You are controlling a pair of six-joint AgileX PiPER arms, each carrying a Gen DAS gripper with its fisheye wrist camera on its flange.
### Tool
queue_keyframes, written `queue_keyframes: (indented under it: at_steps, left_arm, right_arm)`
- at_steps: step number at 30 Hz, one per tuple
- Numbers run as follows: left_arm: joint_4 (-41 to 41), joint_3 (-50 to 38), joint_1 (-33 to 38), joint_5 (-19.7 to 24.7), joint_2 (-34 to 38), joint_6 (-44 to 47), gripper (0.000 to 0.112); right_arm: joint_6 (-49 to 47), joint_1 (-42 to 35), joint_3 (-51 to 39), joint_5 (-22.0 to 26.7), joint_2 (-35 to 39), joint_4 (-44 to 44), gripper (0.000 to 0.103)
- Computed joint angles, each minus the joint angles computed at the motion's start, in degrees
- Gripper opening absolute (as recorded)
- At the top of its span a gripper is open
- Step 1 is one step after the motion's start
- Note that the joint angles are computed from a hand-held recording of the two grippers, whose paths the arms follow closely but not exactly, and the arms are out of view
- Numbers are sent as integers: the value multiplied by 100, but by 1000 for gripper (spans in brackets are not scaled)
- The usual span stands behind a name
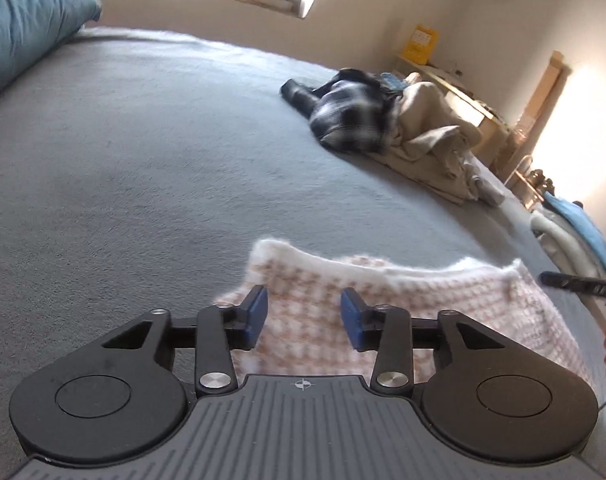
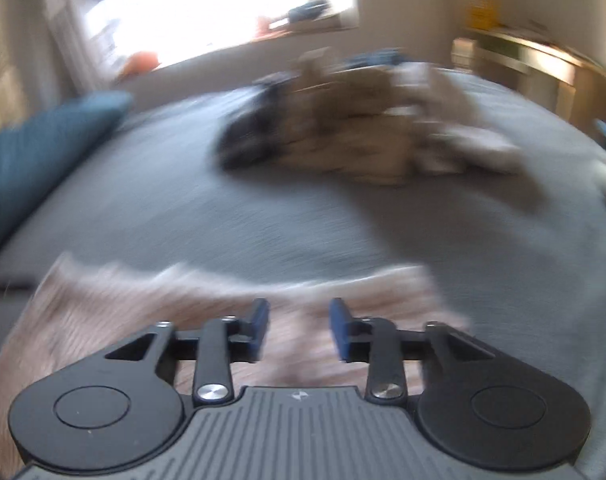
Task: Fold clothes
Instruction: 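Lower both open grippers onto the edge of the houndstooth cardigan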
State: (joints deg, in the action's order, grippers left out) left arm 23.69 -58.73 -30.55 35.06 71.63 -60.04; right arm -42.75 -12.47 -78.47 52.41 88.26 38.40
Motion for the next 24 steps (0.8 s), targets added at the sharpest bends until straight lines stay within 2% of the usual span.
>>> queue_keyframes:
  at_steps: [3, 6, 8, 11, 16, 21, 24]
  left_arm:
    - [-390, 89, 348, -230, 105, 84, 43]
    - [-248, 288, 450, -570, 71, -149, 43]
    - [-377, 323, 509, -749, 67, 90, 43]
    - [-730, 298, 614, -916, 133, 494, 42]
    - [-789, 268, 647, -892, 212, 571, 30]
    - [-792, 272, 688, -896, 232, 664, 28]
    - [-1128, 292, 797, -1009, 265, 920, 29]
  right_arm:
    - [506, -438, -634, 264, 604, -188, 46]
    - [940, -718, -1251, 655, 1196, -320, 47]
    - [871, -853, -1608, 1156, 1550, -75, 47]
    - [496, -902, -1713, 1378, 1730, 397, 47]
    - [340, -662, -1739, 1173, 1857, 326, 45]
    - [440, -725, -1890, 1307, 2089, 506, 45]
    - [404, -709, -1938, 1312, 2174, 544, 45]
